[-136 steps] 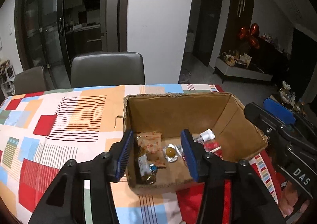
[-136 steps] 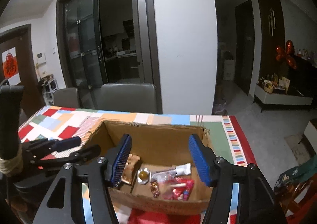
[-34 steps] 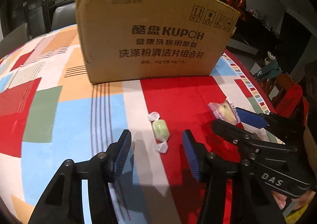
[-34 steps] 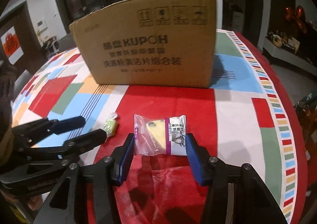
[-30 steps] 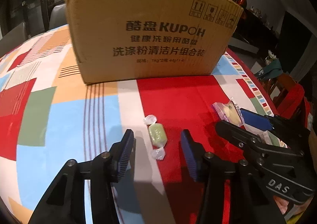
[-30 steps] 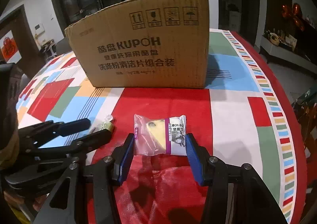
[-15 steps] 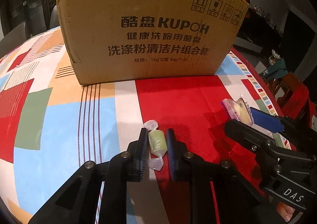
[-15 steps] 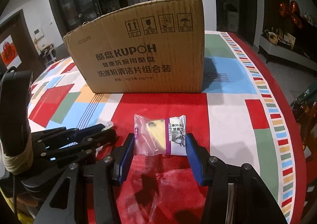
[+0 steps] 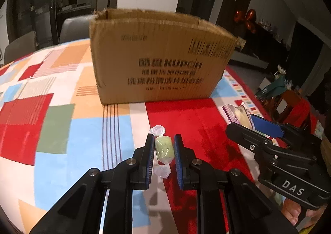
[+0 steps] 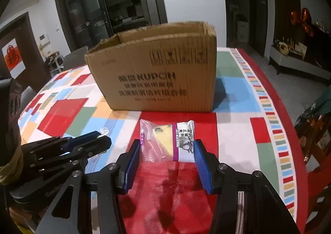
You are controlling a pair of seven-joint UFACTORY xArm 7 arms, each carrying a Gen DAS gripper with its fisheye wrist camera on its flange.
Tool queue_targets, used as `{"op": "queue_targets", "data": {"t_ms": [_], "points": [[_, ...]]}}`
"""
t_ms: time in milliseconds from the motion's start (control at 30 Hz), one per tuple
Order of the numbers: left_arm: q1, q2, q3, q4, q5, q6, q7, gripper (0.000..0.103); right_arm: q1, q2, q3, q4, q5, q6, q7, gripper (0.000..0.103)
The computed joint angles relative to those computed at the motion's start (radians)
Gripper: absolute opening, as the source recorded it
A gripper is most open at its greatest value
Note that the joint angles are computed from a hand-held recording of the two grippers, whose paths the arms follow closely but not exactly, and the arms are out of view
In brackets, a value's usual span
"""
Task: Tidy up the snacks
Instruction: 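Carry both held snacks over the cardboard box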
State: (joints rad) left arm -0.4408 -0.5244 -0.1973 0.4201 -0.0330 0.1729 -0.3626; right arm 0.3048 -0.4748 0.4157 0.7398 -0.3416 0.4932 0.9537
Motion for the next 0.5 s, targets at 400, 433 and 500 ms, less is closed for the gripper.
{"op": "queue_targets", "data": {"t_ms": [400,433,500], "points": [[0.014,-0.172,0.006,0.004,0.015,0.063,0.021,0.019,-0.024,-0.044,0.041,0.079,-0.039,0.066,0.034,0.052],[0.023,-0.178,0.001,0.011,0.02,0.068,0.023,0.019,-0.026,-0.045,0.041,0.084,-0.04,0.071,0.035,0.052],[0.03,-0.185,0.0,0.018,0.024,0.063,0.027,0.019,-0.035,-0.045,0.043,0.1,-0.047,0.077,0.039,0.052]]}}
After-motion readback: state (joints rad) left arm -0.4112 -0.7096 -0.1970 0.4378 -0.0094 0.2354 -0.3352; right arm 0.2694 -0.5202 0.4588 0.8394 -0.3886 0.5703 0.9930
